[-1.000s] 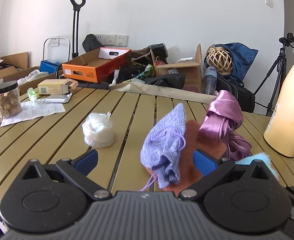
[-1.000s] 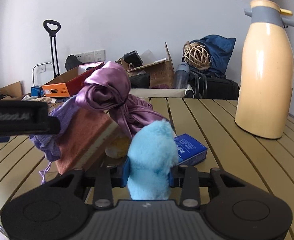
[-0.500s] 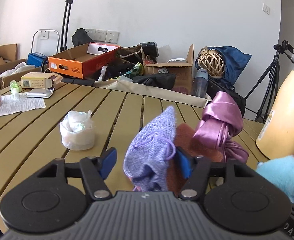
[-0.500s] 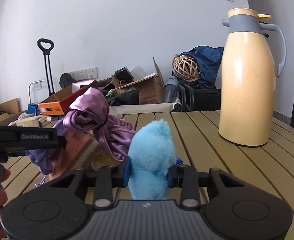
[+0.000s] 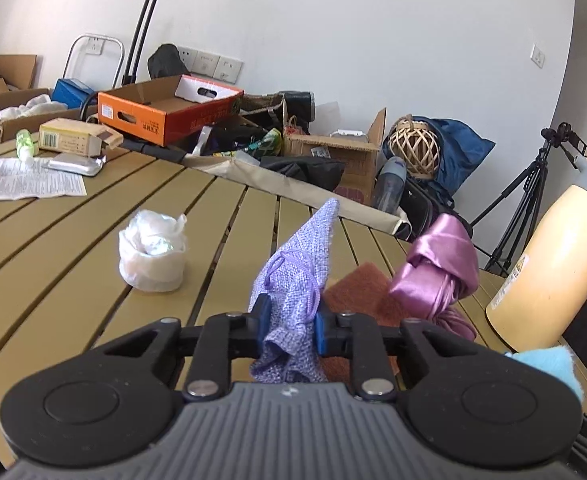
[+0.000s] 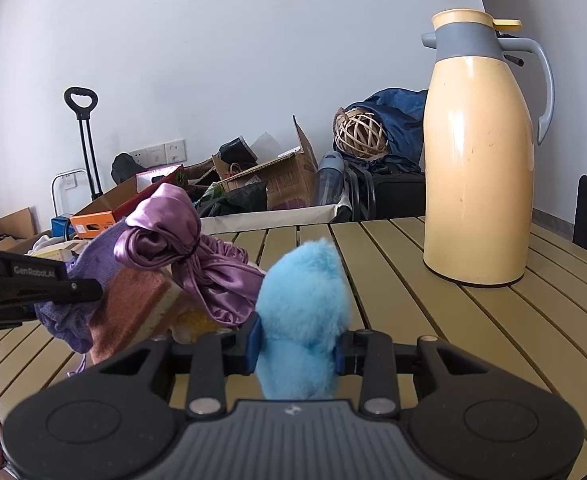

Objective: Collect trash
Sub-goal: 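Grasp the light-blue plush with the right tool while the left tool grasps the purple pouch, then carry the light-blue plush and purple pouch down over the black bin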

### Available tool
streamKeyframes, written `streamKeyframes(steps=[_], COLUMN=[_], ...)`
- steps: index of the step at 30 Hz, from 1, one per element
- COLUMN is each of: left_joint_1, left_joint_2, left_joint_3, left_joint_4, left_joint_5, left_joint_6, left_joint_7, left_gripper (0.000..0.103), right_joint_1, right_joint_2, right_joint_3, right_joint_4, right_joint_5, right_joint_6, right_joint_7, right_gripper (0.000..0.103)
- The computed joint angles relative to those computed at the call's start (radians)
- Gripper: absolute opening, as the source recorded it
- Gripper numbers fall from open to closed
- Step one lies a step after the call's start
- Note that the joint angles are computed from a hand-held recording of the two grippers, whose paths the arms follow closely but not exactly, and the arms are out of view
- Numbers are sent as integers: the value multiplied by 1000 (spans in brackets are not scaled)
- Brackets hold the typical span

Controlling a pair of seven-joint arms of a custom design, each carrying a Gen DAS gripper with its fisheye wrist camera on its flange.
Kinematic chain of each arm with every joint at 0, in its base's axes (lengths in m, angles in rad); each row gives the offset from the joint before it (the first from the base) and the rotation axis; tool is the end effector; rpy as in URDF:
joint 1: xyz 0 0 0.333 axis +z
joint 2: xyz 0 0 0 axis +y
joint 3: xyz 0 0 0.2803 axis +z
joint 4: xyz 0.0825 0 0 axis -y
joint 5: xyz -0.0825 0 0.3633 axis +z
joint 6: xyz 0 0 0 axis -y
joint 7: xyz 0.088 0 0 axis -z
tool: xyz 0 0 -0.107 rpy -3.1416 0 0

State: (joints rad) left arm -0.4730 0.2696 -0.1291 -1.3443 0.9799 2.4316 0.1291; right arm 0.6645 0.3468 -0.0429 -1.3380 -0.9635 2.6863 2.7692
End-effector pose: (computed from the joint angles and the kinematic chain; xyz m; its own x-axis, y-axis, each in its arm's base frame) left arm 0.5516 -0.3595 0.6415 0.1586 -0.9377 0.3090 -0.3809 -0.3469 -0.8571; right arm 0.5333 0.4215 0.6118 0.1772 -0.9771 -0.1179 -0.3625 0.0466 -0.9308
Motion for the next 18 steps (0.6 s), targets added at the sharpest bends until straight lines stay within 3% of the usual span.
streamKeyframes(steps=[9,18], left_joint_1=[3,54], left_joint_2=[-65,-195], left_joint_3=[-17,-73], left_joint_4=[-67,-213], left_joint_5=[63,104], left_joint_6=[-11,43], left_joint_7=[-36,-94], left_gripper=[21,21], right_joint_1=[4,-20], right_joint_2=[-31,-107], right_joint_3=[1,28], right_joint_4=[-37,-129], right_joint_5=[-46,-124], right_joint_6=[22,55], right_joint_7=[41,109], right_gripper=[33,33])
